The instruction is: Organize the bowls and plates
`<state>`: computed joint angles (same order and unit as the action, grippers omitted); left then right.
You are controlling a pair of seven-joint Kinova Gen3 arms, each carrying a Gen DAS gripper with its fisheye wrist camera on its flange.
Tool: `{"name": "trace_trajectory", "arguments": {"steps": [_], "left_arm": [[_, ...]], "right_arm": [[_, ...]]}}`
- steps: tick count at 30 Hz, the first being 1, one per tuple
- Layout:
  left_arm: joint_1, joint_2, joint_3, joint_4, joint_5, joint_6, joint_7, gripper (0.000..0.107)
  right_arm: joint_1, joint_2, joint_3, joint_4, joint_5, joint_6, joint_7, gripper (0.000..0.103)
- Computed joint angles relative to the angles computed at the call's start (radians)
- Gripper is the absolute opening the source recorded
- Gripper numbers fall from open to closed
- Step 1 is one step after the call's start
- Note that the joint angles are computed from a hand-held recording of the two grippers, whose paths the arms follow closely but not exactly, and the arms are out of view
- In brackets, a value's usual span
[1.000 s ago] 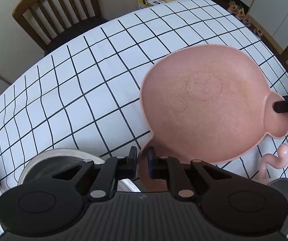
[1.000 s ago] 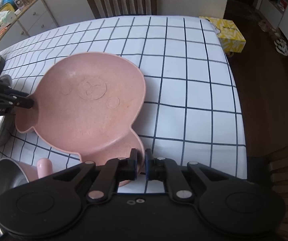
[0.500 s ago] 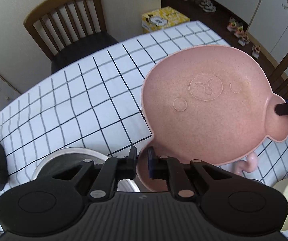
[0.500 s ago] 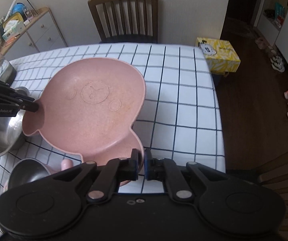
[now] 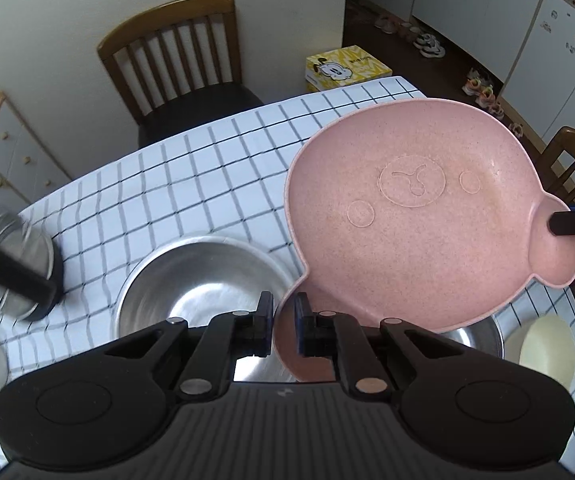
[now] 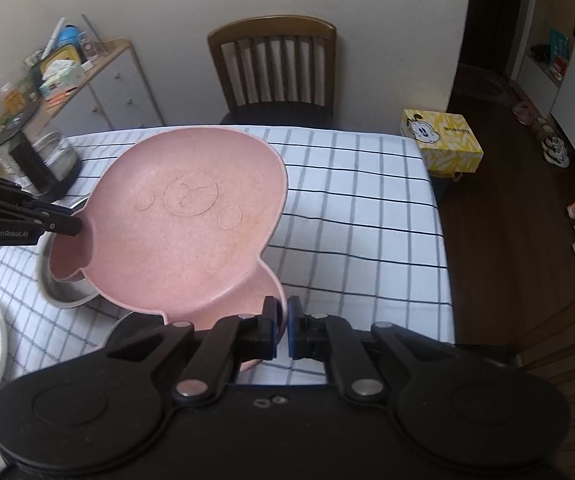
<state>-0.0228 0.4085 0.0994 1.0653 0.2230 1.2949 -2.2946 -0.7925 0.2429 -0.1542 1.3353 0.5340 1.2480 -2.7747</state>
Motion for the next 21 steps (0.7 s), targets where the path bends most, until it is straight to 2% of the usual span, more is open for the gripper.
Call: {"name": "trace_trajectory", "arguments": {"steps": [10,15,21], "left_arm": [[-0.170,-0.128,-0.055,0.154,0.079,0.028,-0.117,0.010],[-0.270,-0.162,-0.094,0.192,0.128,0.050,-0.216,0.010],[-0.389,-0.169,-0.146,0.208,0.167,0.092,-0.317,0.010]], "right_arm": [[-0.143,0.078,-0.012,-0.131,0.038,0.070,-0.043,0.006],[-0.220,0.137,0.004,-0.215,0.042,0.093,-0.052,0.006],[-0.313,0.244,0.041,-0.367,0.029,0.131,-0.027,0.006]]}}
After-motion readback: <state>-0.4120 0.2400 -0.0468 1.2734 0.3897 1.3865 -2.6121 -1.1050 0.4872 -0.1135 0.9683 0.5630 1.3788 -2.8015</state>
